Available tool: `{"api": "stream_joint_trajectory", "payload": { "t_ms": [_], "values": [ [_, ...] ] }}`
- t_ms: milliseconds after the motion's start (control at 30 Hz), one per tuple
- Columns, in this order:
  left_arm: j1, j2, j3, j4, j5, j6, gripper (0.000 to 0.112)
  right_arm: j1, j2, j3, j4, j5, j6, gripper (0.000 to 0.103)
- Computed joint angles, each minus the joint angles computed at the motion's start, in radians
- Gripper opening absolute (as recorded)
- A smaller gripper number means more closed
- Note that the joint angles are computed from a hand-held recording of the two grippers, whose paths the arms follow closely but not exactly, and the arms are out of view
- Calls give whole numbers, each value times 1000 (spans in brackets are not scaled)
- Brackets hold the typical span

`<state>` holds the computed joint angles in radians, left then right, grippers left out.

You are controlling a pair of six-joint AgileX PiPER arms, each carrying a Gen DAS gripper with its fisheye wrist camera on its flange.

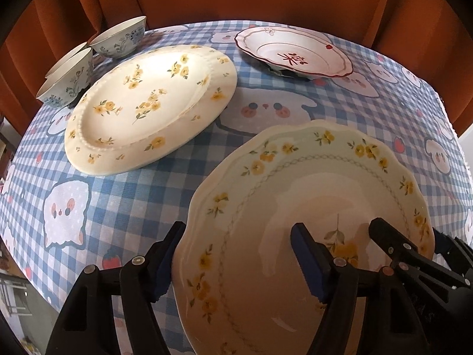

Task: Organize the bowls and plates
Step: 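Grip the scalloped yellow-floral plate rim with the left tool while the right tool grips it too, then lift the scalloped plate with both tools toward the deep floral plate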

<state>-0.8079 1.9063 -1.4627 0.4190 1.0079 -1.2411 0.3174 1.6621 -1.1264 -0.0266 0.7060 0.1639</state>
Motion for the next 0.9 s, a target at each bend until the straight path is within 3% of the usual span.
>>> {"api": "stream_joint_trajectory", "payload": {
  "t_ms": [500,667,900],
  "values": [
    [18,-49,21,-58,36,27,72,10,-4,-42,68,67,-31,69],
    [27,-108,71,-37,18,44,72,54,-19,-73,21,94,46,69],
    [90,-229,208,-54,-80,162,73,158,-28,-97,-97,129,266,69]
  ]
}}
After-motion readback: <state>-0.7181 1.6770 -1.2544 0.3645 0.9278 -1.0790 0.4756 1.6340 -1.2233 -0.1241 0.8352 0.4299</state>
